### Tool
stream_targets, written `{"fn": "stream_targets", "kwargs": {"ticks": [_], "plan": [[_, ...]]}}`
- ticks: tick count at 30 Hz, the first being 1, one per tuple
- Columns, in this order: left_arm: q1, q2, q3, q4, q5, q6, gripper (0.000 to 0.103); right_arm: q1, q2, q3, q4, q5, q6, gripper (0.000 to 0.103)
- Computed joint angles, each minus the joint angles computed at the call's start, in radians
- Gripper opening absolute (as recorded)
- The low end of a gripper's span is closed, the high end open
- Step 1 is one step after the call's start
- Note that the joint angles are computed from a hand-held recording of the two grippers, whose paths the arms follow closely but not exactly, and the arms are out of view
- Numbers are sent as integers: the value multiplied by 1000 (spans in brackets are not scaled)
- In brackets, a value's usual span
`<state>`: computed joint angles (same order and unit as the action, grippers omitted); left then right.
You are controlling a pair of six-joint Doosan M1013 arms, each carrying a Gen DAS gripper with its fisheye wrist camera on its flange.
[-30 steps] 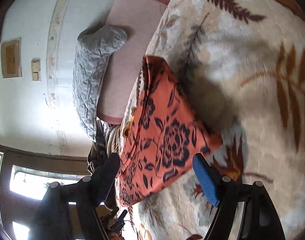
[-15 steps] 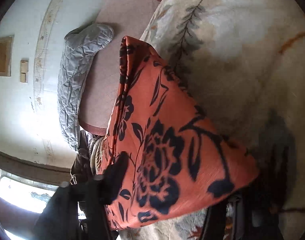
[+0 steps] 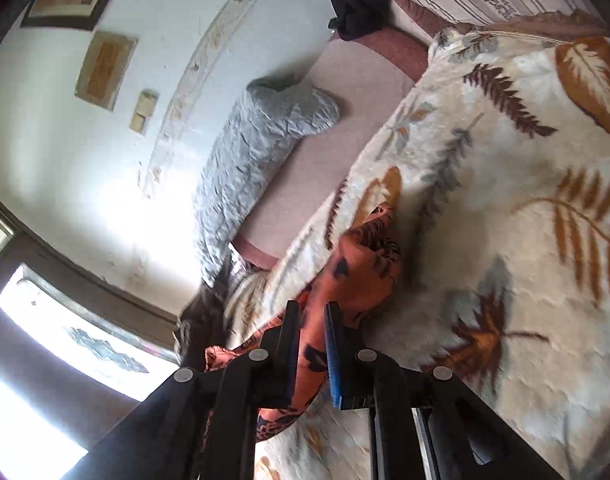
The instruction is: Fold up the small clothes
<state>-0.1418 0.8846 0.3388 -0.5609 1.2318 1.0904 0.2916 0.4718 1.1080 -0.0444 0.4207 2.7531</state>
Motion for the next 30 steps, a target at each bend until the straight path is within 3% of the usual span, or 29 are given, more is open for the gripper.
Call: {"fn": "stream_targets", "kwargs": {"ticks": [1,2,5,7,8,9,11,14,16,18,20,22,24,25,27,30], "plan": [[2,0,11,33,80,-26,27,5,-12,12,31,54,-41,13],[9,-19,65,40,110,-75,27,10,-28,34,47,88,-55,13],[38,-138,313,-31,-18,-90,33,13,-64,82,76,148,-58,16],[29,-186,358,47,-63,-71,34,10,-56,50,66,258,-44,17],[22,-200,368,72,-77,-46,36,5,-57,49,74,265,-46,24],[19,-206,369,60,-77,-17,44,-5,-58,57,120,251,-74,31],[18,-208,373,-4,-66,16,58,-22,-45,56,219,233,-73,86],[12,-198,379,-33,-61,-28,62,-25,-37,99,317,91,-47,85],[8,-186,382,-47,-77,-69,62,-27,-16,100,394,54,-62,84],[11,-170,383,-70,-95,-134,62,-29,14,80,421,72,-43,80],[14,-167,399,-111,-160,-155,62,-27,40,67,376,51,52,68],[14,-150,376,-109,-184,-193,61,-20,58,62,231,-8,206,59],[15,-135,356,-113,-211,-212,61,-20,81,34,152,-26,270,37],[14,-122,330,-93,-205,-227,51,-24,95,17,165,-27,252,28],[13,-99,280,-63,-176,-224,30,-23,104,-3,81,-26,325,26],[6,-86,235,-54,-179,-156,25,-5,92,-39,-115,19,369,23]]}}
